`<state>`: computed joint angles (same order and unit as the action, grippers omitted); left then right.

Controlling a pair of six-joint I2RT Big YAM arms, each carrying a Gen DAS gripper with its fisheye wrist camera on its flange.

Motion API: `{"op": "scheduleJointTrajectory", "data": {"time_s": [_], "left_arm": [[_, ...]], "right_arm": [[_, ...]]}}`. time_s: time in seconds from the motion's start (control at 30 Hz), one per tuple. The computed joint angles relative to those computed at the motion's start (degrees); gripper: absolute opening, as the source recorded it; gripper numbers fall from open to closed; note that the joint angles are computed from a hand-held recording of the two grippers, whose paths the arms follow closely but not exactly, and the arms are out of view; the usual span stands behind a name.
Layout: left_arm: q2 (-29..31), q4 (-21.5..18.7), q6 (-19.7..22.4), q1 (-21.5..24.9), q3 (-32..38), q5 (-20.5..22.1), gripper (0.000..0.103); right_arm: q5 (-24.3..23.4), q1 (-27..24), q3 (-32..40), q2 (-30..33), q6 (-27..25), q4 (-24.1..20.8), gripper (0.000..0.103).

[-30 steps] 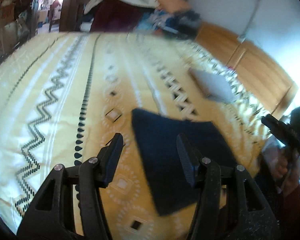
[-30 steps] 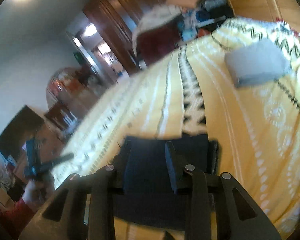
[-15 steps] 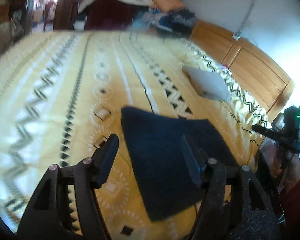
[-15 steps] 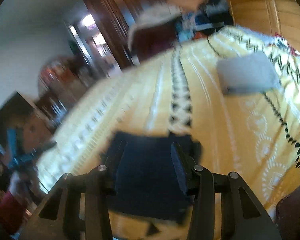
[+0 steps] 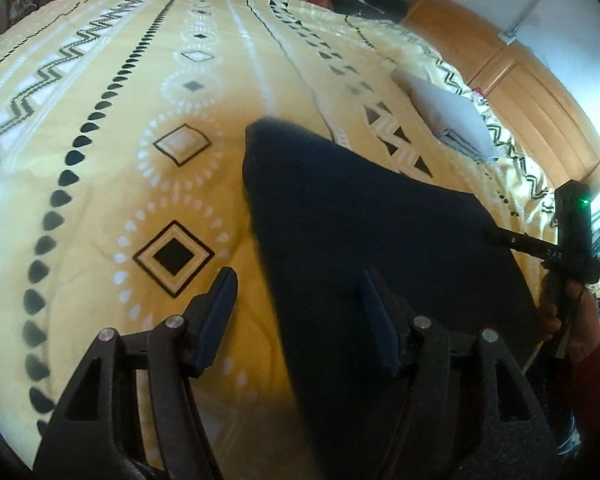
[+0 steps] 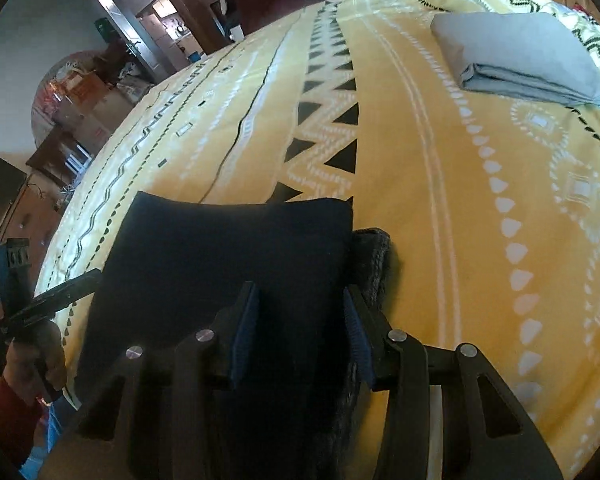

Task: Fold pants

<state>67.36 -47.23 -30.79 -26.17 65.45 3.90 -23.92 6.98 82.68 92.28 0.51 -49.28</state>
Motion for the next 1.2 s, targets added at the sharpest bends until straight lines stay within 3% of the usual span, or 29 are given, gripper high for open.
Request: {"op": "scheduleJointTrajectory", "data": {"time_s": [0.07,0.13,0.23,0.4,0.97,1.03,1.13,1.2], "left_arm": [[0.93,0.29,0.31,0.06,0.43,0.23,0.063],[1.17,0.66,1.03,-0.25,0.9,0.01,0.062],[1.56,0.87,1.89,-0.55,0.91,0.39,0.062],[2.45,-0.38,1.49,-0.33,0.91,0.81,0.062],[2.81,-0.64,1.42,-1.19,1.36,0.19,0.063],[2.31,-1.28,1.64,-1.53,1.68,-0.49,0.063],[1.78,-1.95,2.11,-1.43,1.57,1.25,0.063],[1.98,-1.99,2.82,-0.94,1.07,3.73,0.062]], "right_arm": [[0.01,0.14,0.41,0.73,0.88,0.04,0.027],[-0.16,0.27,-0.9,-1.05,1.31,2.19,0.019],[-1.99,-0.73,-2.76,-3.79,1.3,3.95,0.018],[-2.36,-1.97,-4.08,-1.6,1.77,5.26,0.017],[-3.97,-3.48,-6.87,-2.94,1.69,7.69,0.017],[-5.35,-4.01,-6.48,-2.0,1.7,6.85,0.018],[-1.5,-3.97,-6.36,-4.39,0.56,6.2,0.046],[-1.95,-4.84,-5.85,-5.26,0.24,5.06,0.057]]}}
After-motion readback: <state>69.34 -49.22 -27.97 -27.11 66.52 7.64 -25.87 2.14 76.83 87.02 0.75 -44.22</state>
